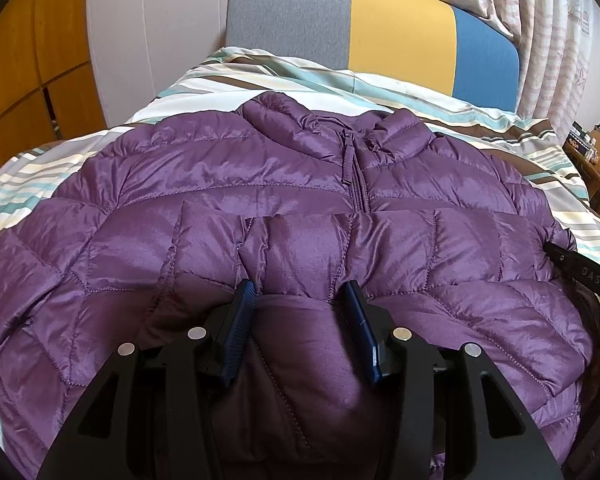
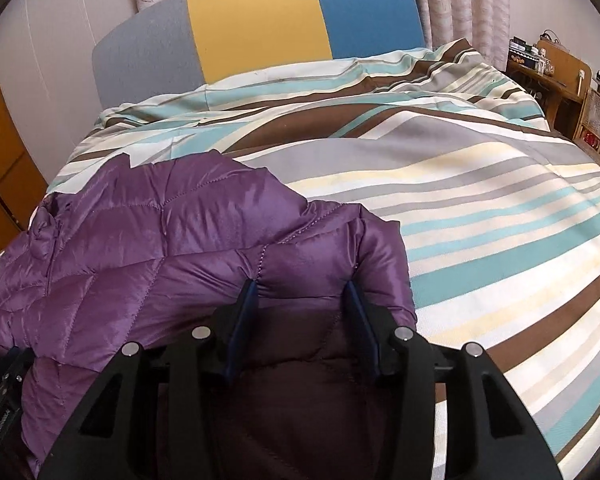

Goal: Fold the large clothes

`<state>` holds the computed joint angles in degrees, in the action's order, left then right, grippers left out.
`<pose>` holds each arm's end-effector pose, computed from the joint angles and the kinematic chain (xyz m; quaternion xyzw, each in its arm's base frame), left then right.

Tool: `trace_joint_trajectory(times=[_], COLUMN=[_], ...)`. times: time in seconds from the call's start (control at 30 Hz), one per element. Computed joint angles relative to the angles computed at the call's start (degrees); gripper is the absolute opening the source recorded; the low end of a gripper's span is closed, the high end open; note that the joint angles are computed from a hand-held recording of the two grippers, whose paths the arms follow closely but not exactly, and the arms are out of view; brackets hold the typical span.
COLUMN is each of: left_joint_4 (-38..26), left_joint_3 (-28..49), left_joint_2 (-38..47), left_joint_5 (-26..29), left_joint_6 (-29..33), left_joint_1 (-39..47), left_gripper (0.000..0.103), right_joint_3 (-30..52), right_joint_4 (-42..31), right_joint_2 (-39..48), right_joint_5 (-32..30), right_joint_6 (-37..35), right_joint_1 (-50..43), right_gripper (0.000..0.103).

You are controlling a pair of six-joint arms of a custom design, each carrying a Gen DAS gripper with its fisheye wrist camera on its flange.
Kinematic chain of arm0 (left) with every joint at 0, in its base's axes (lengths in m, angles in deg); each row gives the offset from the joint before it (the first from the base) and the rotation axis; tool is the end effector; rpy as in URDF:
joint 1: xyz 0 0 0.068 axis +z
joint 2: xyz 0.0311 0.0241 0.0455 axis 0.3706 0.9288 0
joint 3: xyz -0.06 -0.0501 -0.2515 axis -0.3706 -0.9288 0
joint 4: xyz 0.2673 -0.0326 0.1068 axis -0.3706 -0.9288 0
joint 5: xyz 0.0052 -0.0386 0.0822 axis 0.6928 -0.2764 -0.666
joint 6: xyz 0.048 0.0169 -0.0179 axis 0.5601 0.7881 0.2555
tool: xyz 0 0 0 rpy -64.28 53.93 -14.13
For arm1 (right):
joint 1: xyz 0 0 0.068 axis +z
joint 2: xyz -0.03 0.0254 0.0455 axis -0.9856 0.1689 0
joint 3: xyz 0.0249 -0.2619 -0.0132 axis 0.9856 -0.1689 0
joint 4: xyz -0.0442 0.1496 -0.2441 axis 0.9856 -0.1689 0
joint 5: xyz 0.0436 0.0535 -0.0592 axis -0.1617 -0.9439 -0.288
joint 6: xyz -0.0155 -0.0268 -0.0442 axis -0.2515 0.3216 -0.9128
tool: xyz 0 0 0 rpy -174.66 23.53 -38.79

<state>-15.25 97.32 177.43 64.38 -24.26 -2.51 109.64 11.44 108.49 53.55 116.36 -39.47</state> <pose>0.2478 -0.1078 0.0480 0.0890 0.9256 -0.0676 0.3616 0.2280 0.1692 0.0276 0.2238 0.8960 -0.0076 0.3835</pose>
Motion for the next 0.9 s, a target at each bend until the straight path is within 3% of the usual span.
trace_joint_trajectory(times=[0.1, 0.23, 0.3, 0.4, 0.53, 0.67, 0.9], left_joint_4=[-0.09, -0.36, -0.57, -0.63, -0.7, -2.1, -7.44], left_joint_3=[0.19, 0.4, 0.37, 0.21, 0.06, 0.92, -1.96], left_joint_2=[0.13, 0.22, 0.01, -0.34, -0.7, -0.44, -8.58], left_joint_5=[0.47, 0.16, 0.44, 1.16, 3.99, 3.43, 3.5], left_joint_6=[-0.15, -0.1, -0.02, 0.23, 1.27, 2.33, 3.87], left_joint_1=[0.19, -0.02, 0.13, 0.32, 0.81, -0.24, -0.8], left_gripper=[0.047, 0.048, 0.049, 0.054, 0.072, 0.082, 0.097], right_joint_3=[-2.97, -3.95, -1.47, 0.41, 1.42, 3.19, 1.83], right_joint_4=[-2.04, -13.89, -22.27, -24.89, -22.16, -24.69, -24.23], right_joint_2=[-5.49, -11.38, -9.58, -5.03, -1.1, 0.99, 0.77], right_joint_5=[3.6, 9.94, 11.53, 10.94, 6.16, 6.99, 6.39], right_joint_6=[2.78, 14.4, 22.09, 26.81, 24.38, 25.22, 26.84], right_joint_1=[3.95, 13.74, 18.21, 20.23, 16.94, 17.37, 16.67], right_gripper=[0.054, 0.054, 0.054, 0.055, 0.066, 0.067, 0.083])
